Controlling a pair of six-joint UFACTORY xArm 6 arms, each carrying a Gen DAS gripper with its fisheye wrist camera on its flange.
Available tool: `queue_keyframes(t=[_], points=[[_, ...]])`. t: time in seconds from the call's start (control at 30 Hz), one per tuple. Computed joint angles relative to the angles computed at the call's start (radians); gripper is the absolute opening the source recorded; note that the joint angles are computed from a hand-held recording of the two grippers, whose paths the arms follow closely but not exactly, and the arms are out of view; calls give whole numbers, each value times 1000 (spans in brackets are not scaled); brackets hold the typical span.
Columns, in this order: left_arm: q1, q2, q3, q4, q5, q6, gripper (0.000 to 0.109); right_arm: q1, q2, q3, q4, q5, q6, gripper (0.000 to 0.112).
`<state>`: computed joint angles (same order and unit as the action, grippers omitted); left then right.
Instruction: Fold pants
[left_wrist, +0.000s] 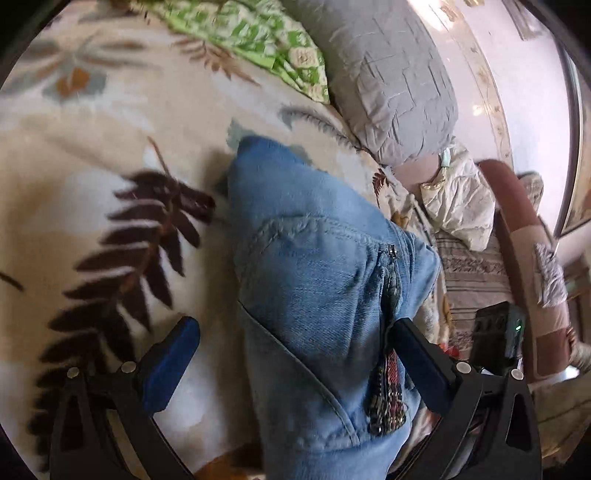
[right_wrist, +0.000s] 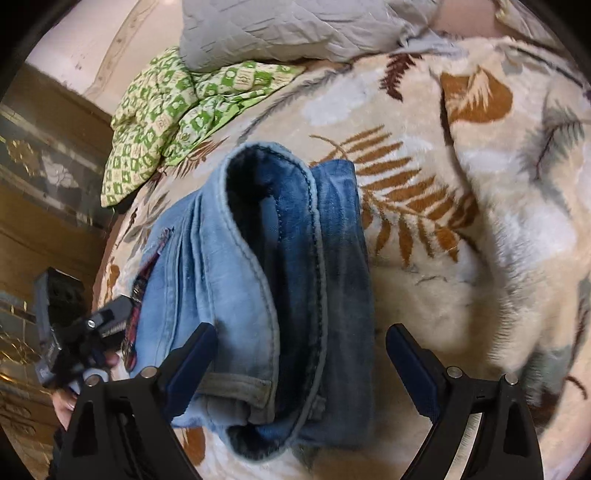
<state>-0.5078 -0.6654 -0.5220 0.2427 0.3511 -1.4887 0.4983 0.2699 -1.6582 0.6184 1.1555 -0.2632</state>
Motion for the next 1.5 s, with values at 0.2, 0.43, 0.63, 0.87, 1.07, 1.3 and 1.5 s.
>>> queue_keyframes(t=[0.2, 0.43, 0.63, 0.87, 1.07, 1.3, 1.5], points=[[-9, 27, -31, 29, 26, -22, 103, 12, 7, 22, 37, -25, -22, 96], [-36, 89, -108, 41, 119, 25, 63, 56, -78, 155, 64, -171, -93, 85], [-60, 100, -145, 77, 167, 19, 47, 76, -138, 216, 6, -248, -102, 43], [-96, 107, -225, 136, 263, 63, 39, 96, -236, 318, 27, -348, -155, 26], [-54, 93, -323, 174, 316, 225, 40, 124, -311, 356, 93, -471, -197, 25], [75, 136, -339, 105, 259, 406, 40, 181, -156, 199, 81, -585, -115, 25], [148, 217, -282, -86, 215, 585, 42, 189, -52, 156, -15, -571, 5, 25]])
